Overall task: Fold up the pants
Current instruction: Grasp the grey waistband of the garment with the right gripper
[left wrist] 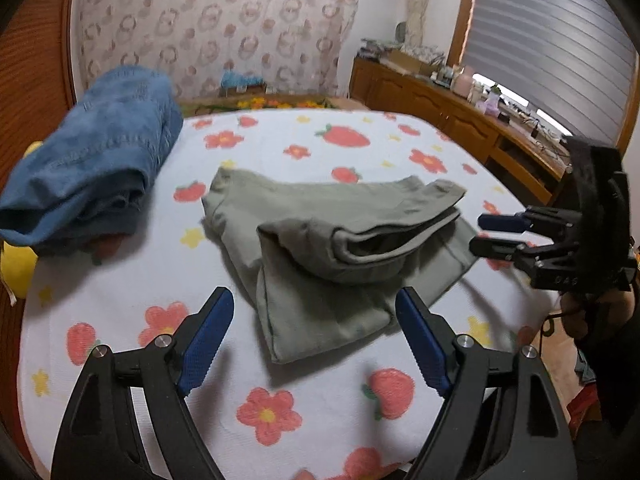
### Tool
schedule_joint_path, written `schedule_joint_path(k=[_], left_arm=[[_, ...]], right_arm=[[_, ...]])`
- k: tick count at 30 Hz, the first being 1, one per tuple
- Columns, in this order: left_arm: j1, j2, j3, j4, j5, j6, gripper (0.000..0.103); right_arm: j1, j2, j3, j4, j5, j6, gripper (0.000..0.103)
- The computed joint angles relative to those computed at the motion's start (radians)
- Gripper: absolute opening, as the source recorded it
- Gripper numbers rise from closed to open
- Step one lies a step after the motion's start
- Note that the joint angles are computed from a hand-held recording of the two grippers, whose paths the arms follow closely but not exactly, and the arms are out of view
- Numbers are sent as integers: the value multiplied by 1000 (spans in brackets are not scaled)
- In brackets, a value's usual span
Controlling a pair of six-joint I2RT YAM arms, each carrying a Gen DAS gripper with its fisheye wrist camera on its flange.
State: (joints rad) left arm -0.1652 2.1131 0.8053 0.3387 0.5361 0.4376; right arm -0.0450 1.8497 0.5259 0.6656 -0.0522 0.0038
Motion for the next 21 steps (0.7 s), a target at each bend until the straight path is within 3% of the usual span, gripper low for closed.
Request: schedule_joint_path(k=[6, 12, 18, 20, 21], left_arm=[[-28, 31, 76, -40, -46, -6, 83], [-54, 77, 177, -93, -81, -16, 84], [-65, 130, 288, -154, -109, -39, 84], [-67, 145, 318, -170, -113, -39, 84], [-69, 153, 333, -177, -117, -40, 84]], right_arm=[[13, 8, 136, -196, 19, -78, 53], [15, 52, 268, -316, 25, -147, 53], [-30, 112, 400, -403, -60, -197, 53], [-49, 137, 447, -426, -104, -215, 25], [-61, 148, 471, -445, -141, -221, 20]])
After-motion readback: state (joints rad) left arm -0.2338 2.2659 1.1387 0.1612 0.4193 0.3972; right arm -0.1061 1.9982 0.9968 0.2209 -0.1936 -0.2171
